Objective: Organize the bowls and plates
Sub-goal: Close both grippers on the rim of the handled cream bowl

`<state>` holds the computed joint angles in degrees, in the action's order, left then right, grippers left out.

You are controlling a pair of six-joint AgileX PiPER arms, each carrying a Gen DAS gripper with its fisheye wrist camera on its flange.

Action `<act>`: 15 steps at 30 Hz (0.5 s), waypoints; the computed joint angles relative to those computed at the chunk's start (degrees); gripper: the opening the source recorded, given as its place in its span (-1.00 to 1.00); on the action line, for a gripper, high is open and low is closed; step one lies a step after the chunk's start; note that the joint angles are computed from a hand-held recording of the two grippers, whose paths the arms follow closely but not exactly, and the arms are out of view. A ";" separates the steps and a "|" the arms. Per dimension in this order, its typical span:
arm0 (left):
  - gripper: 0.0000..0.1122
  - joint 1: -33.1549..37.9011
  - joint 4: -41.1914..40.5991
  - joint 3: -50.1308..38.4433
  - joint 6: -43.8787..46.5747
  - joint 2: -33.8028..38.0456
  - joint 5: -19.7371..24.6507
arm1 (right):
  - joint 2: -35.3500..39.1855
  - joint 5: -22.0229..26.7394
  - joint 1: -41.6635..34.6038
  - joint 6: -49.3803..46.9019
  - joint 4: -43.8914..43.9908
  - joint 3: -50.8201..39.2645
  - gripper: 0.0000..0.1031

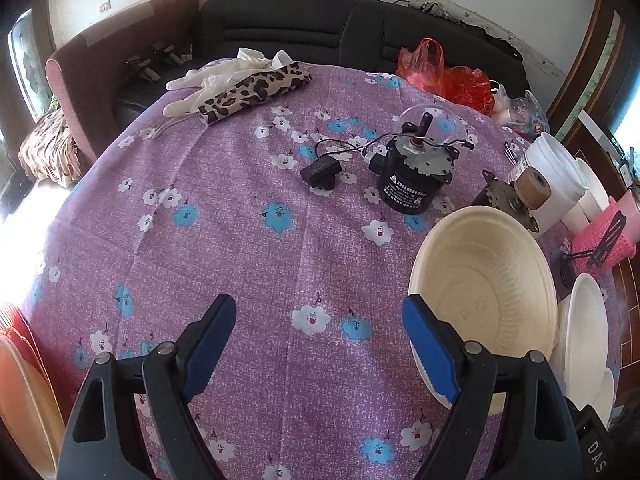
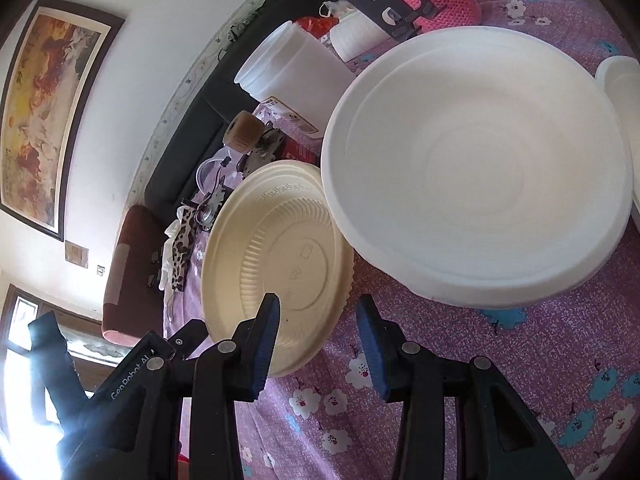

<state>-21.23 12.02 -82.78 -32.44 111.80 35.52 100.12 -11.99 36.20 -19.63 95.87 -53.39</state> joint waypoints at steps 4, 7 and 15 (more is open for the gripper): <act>0.50 1.30 -4.76 -0.92 3.36 1.10 -0.67 | 1.26 1.00 -0.96 -0.65 0.73 -1.03 -0.15; 0.50 2.20 -6.70 -1.66 4.97 2.15 -0.71 | 2.27 2.29 -2.13 6.44 -5.76 -1.05 -0.15; 0.50 5.14 -18.29 -2.29 15.02 2.26 0.16 | 4.33 1.48 -2.86 13.88 -12.83 -1.29 -0.15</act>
<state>-16.09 -6.27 -85.07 -17.42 114.06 35.68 104.45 -10.51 33.35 -5.75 83.04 -54.68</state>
